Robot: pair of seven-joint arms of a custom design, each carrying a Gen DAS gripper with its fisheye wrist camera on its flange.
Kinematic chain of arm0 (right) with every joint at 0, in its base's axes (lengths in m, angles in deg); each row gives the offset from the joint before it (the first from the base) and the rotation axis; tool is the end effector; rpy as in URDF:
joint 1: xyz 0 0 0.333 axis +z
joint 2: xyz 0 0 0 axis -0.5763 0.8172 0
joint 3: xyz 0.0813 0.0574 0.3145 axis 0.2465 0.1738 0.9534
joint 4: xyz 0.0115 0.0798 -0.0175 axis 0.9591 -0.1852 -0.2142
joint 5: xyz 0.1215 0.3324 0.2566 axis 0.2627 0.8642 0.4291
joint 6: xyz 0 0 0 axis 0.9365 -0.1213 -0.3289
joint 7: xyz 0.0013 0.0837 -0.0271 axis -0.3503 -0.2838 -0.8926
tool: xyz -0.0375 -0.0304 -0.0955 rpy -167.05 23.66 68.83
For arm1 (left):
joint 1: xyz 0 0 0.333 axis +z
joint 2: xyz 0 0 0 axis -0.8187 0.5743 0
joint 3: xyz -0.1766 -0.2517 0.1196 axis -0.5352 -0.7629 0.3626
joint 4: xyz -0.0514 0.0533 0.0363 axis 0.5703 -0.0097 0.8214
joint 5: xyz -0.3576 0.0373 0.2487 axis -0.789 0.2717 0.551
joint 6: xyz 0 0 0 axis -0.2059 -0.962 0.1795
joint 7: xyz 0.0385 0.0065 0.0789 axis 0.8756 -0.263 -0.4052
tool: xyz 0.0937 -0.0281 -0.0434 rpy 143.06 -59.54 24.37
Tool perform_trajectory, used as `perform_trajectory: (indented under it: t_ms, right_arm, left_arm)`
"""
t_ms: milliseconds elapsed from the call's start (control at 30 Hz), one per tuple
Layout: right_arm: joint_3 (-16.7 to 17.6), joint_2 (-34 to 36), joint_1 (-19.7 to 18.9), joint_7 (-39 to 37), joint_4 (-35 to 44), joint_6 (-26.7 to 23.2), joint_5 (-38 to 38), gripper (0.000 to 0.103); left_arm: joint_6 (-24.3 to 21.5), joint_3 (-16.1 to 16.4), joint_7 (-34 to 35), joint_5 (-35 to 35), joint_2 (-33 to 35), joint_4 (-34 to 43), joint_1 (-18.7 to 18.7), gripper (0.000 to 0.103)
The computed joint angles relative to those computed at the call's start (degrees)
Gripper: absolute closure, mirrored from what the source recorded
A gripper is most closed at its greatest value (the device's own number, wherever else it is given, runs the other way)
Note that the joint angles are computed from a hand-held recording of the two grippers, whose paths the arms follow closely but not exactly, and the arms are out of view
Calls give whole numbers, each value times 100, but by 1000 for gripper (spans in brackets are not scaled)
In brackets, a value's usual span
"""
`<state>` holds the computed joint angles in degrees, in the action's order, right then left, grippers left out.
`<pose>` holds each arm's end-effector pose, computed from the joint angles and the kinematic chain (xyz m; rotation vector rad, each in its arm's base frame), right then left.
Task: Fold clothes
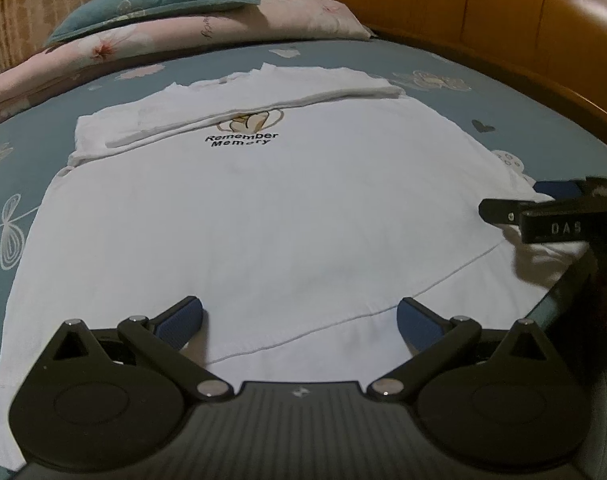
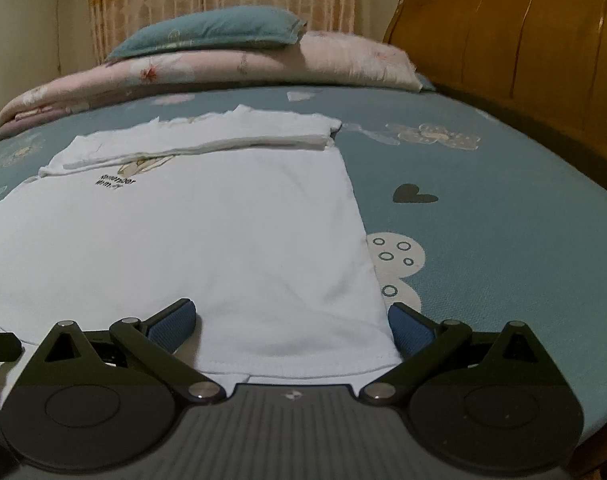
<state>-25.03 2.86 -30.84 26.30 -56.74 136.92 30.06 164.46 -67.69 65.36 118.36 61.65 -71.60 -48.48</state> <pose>0.6724 0.2211 0.4072 -1.9236 1.2044 -0.5732 0.5543 -0.0342 0.4334 -1.8020 1.6848 -0.6772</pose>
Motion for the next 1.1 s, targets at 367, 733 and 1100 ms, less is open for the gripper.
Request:
perform_trajectory:
  t_ms: [367,733,1100]
  right_arm:
    - [234,-150,-273,-1809,854,-2038,665,0]
    - [-673,-4,803,-1367,687,-1998,308,0]
    - [-414,-13,666,-2364,541,-1502,1396,0]
  left_arm:
    - [121,-90,56,336,-370,-69,537,1]
    - [-197,1279,1613,-2119,-1067,-377,-508,1]
    - [-486,1736,2527,-3656,-1433,-523,-992,1]
